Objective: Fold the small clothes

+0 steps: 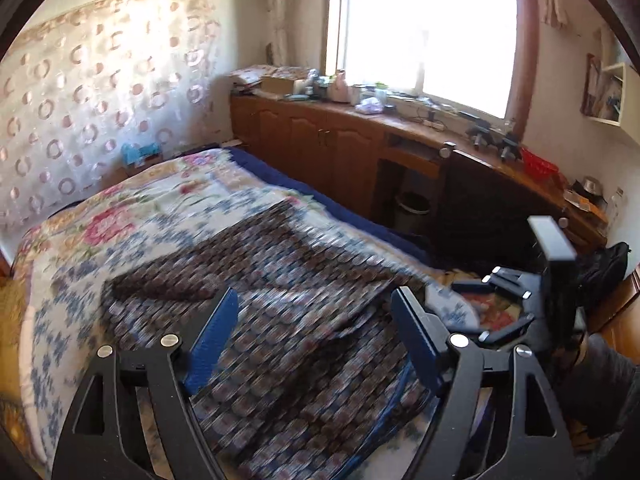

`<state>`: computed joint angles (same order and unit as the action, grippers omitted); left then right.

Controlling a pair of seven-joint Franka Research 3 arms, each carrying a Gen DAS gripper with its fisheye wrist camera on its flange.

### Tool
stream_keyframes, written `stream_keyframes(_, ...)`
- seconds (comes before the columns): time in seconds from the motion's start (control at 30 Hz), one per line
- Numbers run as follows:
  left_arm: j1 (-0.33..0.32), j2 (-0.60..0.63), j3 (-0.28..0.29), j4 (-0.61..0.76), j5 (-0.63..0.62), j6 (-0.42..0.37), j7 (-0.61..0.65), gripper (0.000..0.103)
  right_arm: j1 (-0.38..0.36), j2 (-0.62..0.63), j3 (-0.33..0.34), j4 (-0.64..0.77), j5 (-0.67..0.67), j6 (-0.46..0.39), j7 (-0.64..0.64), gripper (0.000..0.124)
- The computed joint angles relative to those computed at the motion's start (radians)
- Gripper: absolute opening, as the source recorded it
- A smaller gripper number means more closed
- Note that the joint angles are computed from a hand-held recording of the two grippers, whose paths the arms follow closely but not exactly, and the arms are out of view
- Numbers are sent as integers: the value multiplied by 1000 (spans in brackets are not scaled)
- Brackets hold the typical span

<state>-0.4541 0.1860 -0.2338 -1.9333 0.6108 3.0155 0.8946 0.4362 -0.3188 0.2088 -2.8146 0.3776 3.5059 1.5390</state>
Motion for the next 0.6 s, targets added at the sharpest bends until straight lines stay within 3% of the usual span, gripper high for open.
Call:
stream_keyframes(0.07,-28,-46,66,-62,117,4,-141,79,-18,10,27,17,14,0,-15,79)
stream_keyframes(0.2,14,-110,75,-164,239,2,-309,79,-26,36,55,55,37,3,-38,79)
stream_keyframes(0.6,170,-246,-13,-333,595,-29,-752,79,-13,148,113,222,91,-36,-178,79)
